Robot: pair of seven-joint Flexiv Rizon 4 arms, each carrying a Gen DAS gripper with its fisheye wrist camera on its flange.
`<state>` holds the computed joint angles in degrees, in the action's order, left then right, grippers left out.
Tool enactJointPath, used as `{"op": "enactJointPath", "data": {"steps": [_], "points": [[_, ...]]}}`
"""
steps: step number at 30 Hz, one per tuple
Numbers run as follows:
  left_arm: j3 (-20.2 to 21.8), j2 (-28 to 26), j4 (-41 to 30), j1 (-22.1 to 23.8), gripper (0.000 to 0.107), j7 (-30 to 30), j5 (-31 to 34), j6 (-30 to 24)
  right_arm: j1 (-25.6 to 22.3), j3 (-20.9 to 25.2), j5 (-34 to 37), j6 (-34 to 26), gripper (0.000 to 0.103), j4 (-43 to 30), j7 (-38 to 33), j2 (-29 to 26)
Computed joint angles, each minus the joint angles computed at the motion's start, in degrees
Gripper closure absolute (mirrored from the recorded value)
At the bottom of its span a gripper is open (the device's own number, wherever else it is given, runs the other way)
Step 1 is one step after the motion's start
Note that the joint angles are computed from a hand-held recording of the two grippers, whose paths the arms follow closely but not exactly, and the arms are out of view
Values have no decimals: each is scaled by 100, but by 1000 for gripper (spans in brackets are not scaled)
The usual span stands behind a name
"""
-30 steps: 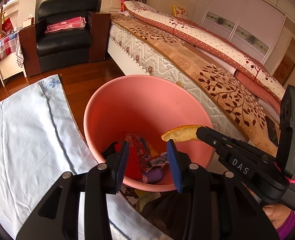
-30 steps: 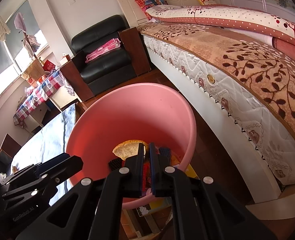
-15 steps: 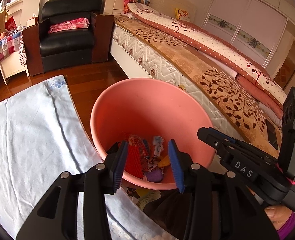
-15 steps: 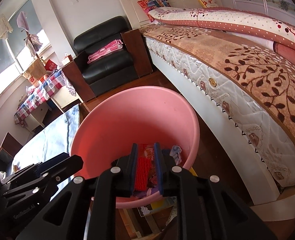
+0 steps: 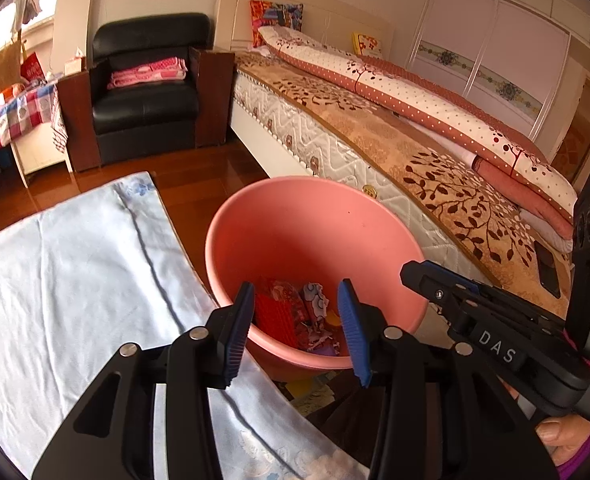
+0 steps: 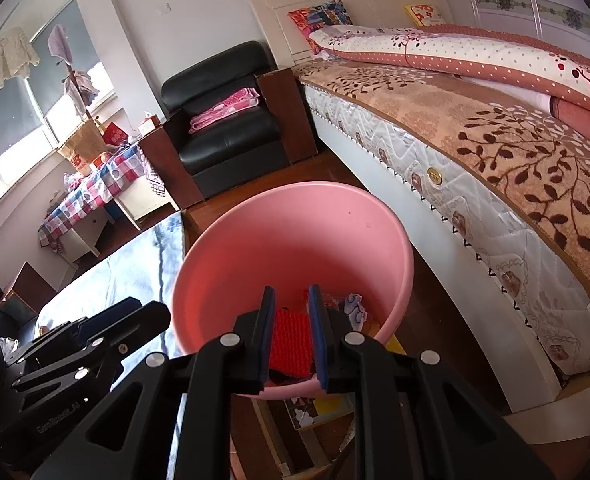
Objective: Collect trash
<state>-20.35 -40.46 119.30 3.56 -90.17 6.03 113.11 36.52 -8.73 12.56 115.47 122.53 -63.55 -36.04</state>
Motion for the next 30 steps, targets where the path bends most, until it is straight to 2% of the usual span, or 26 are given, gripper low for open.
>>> {"op": "enactJointPath", "data": {"steps": [10,17,24,30], "points": [[132,182,263,17,63,-228,123,386,453,-196,301,149,86,157,-267,149],[410,325,426,-139,63,-383,167,712,696,-244,531,230,84,226,-451,231],[731,445,611,-370,63,-503,126,1107,1265,-599,982,327,84,289,-766,302],[885,491,735,-487,63,-624,80,1355,2010,-1116,1581,416,82,330,-1140,305]]}}
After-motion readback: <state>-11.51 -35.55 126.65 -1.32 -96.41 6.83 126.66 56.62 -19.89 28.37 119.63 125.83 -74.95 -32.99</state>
